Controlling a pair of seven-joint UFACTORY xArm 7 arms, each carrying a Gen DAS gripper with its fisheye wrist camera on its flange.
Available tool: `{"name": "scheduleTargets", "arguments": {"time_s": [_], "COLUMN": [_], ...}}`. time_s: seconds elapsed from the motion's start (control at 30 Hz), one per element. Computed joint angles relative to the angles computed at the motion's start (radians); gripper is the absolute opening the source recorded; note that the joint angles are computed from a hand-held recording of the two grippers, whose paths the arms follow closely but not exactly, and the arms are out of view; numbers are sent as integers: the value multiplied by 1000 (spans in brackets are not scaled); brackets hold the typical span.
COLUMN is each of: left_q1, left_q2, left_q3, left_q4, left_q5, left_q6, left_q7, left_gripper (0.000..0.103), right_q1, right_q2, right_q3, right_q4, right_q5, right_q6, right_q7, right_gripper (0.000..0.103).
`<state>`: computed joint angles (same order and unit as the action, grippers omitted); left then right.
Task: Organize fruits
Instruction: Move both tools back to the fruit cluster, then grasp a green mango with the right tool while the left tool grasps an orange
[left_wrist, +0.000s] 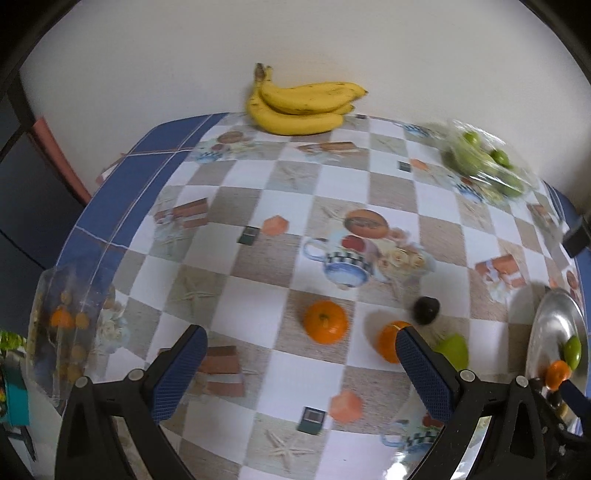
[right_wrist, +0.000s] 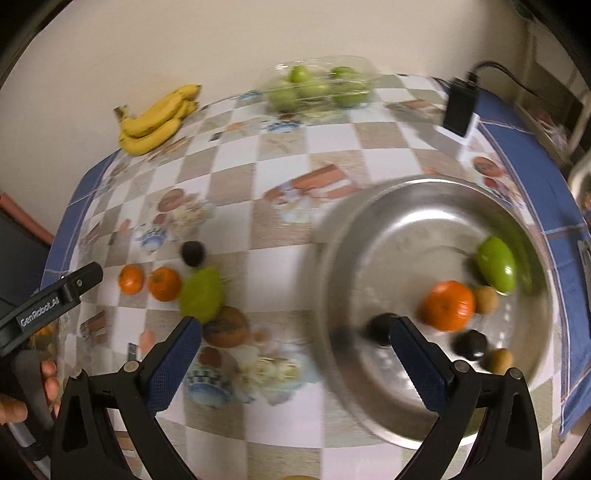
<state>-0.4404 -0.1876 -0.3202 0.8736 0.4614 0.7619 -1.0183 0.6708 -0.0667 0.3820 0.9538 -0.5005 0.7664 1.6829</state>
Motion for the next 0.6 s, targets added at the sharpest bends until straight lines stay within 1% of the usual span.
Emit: {"name": "scheduleTargets", "arguments": {"time_s": [0.13,0.23,0.5,0.6], "left_q1": [12,26,49,52], "left_q2": [-17,-21,9,35], "left_q3": [25,29,36,38], "left_q4": [-31,-45,-60,-56], "left_q5": [-39,-58,-71,-64], "left_q6": [-41,-66,-158,-174], "left_q7": [26,31,36,36], "left_gripper": [103,103,103,103], "right_q1": [8,23,56,63], "right_q2": [60,100,185,211], "right_q3": [-6,-21,-74,-90], "right_q4": [60,99,168,184], "right_q5": [-33,-39,-30,-28], "right_q6": [-20,-24,-44,-64], "right_q7": [-7,-24,-64,-71], "right_gripper": [102,102,102,102]}}
